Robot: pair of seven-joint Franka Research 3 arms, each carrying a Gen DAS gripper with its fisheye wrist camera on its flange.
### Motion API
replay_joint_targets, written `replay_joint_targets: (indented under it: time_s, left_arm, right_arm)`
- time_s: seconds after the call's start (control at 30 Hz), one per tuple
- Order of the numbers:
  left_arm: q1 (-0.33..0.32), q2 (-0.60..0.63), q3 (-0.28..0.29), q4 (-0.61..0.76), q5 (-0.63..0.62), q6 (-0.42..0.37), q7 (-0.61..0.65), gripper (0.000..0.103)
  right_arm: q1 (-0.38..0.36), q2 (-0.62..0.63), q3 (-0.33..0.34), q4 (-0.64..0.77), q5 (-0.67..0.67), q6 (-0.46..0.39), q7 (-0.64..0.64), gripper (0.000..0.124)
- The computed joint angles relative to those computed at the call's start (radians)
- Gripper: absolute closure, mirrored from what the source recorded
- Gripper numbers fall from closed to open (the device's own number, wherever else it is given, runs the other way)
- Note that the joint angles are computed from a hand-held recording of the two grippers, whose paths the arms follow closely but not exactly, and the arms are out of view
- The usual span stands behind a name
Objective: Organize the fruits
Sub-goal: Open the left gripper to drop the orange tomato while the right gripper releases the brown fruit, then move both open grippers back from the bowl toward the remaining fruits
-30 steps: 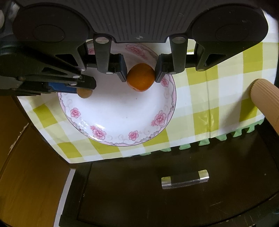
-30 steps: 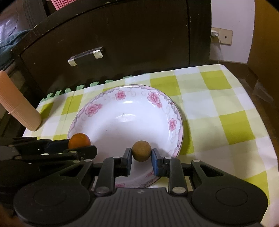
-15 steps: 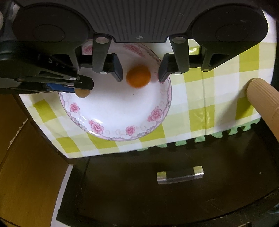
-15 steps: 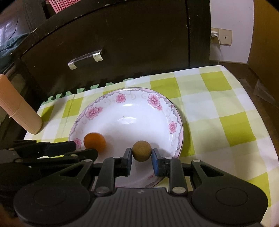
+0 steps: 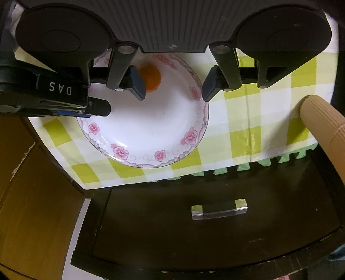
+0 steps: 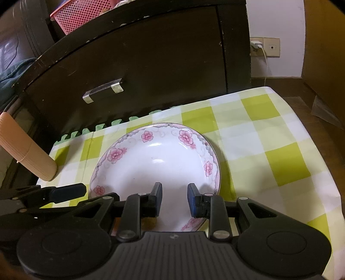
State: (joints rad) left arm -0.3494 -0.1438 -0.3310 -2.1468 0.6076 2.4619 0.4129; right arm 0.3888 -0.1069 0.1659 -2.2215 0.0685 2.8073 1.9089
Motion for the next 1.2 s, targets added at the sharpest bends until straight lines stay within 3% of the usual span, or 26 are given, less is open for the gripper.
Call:
replay_joint_targets:
  time_s: [0.5, 1.2]
  left_arm:
    - [-0.009, -0.084, -0.029, -0.034, 0.024, -0.061, -0.040, 0.029]
    - [-0.029, -0.181, -0.053, -0.103, -0.036, -0.097, -0.041, 0.028]
  right_arm:
    - [0.004, -0.088, 0.026, -0.063, 0.001, -0.007, 0.032, 0.099]
    - [0.012, -0.196, 0.064, -0.145, 0.013, -0.017, 0.046, 0.099]
